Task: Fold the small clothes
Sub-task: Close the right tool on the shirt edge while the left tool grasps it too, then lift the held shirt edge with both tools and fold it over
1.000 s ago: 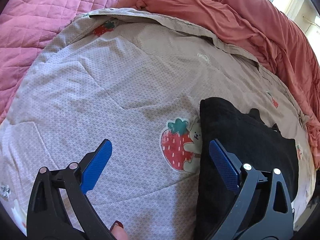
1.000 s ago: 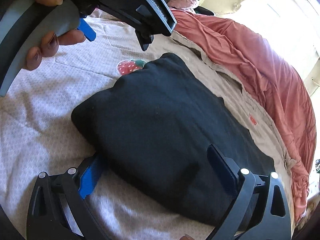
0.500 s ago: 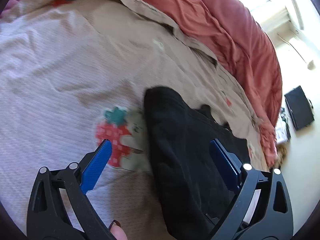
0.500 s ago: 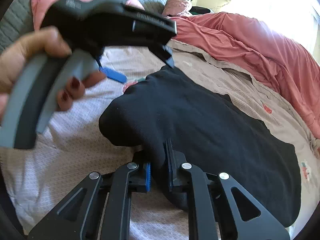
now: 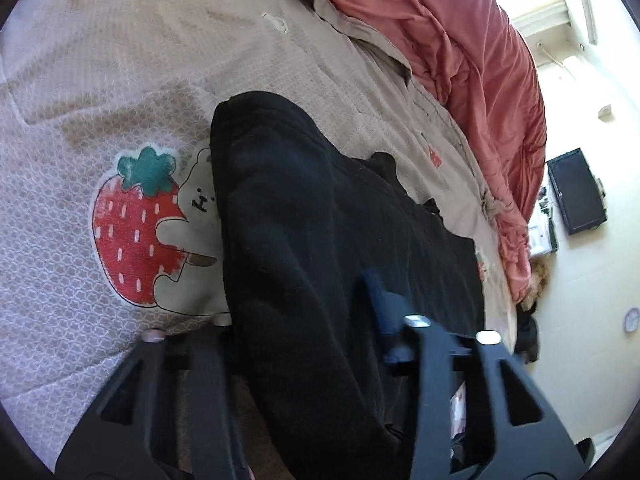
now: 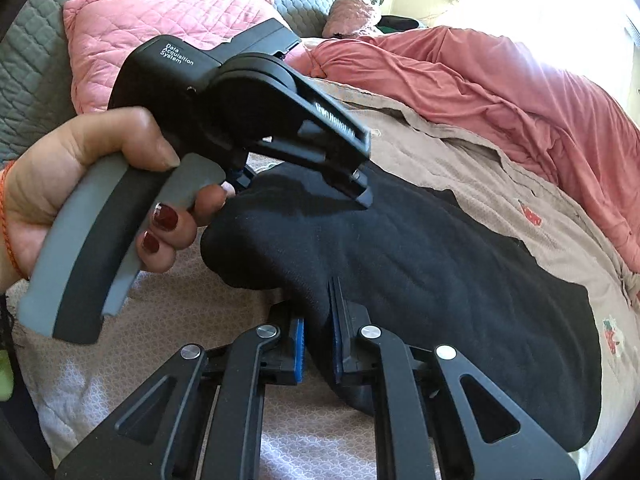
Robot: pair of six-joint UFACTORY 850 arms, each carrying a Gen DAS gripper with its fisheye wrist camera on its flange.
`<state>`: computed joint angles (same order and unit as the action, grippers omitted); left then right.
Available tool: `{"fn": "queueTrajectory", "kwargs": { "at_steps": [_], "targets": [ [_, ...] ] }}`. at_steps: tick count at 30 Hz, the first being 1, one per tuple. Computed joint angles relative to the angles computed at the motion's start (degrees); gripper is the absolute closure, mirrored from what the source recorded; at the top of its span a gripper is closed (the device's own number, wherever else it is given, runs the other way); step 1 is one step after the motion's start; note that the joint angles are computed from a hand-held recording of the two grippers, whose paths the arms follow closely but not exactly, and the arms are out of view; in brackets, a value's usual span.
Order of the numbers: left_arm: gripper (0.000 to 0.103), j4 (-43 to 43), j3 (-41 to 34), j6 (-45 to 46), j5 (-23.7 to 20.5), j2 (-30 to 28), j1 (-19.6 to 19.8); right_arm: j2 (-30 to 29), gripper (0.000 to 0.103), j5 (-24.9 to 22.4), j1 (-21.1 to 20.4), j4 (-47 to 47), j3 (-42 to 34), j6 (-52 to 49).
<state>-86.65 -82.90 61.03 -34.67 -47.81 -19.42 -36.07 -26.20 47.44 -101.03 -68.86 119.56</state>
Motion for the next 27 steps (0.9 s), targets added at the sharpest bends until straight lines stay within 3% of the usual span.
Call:
{"fn": "queueTrajectory", "kwargs": {
  "at_steps": [2,9,12,15,24,27],
  "targets": [
    [0.086,-1.46,0.8,1.27,0.9,0.87,-0.23,0.19,0.094,-0.07,0.0,-0.03,0.17,-0.01],
    [0.091,-6.51,4.33,6.38,3.66,4.99,-2.15,3.02,0.094,-0.27,-0.36,-2.8,3.35,4.12],
    [0.091,-10.18,6.11,9.33,2.45,6.42,-2.54,4.8,0.094,-0.18,-0.75,-4.01,5.45,6.56],
    [0.091,-14.97,8.08,11.14,-1.42,7.45,-2.6,6.96,0.095,-0.36,-1.11,-6.03,8.05,10.31],
    [0.091,-19.08,9.31,14.1,4.92,10.86,-7.45,13.82,0.095,-0.52,-2.87,-12.76,15.5,22.18],
    [0.091,-17.0,6.91,9.75,5.86,10.5,-9.16,16.63,0.095,-1.65,-3.59,-15.39,18.48,25.69]
  ]
}}
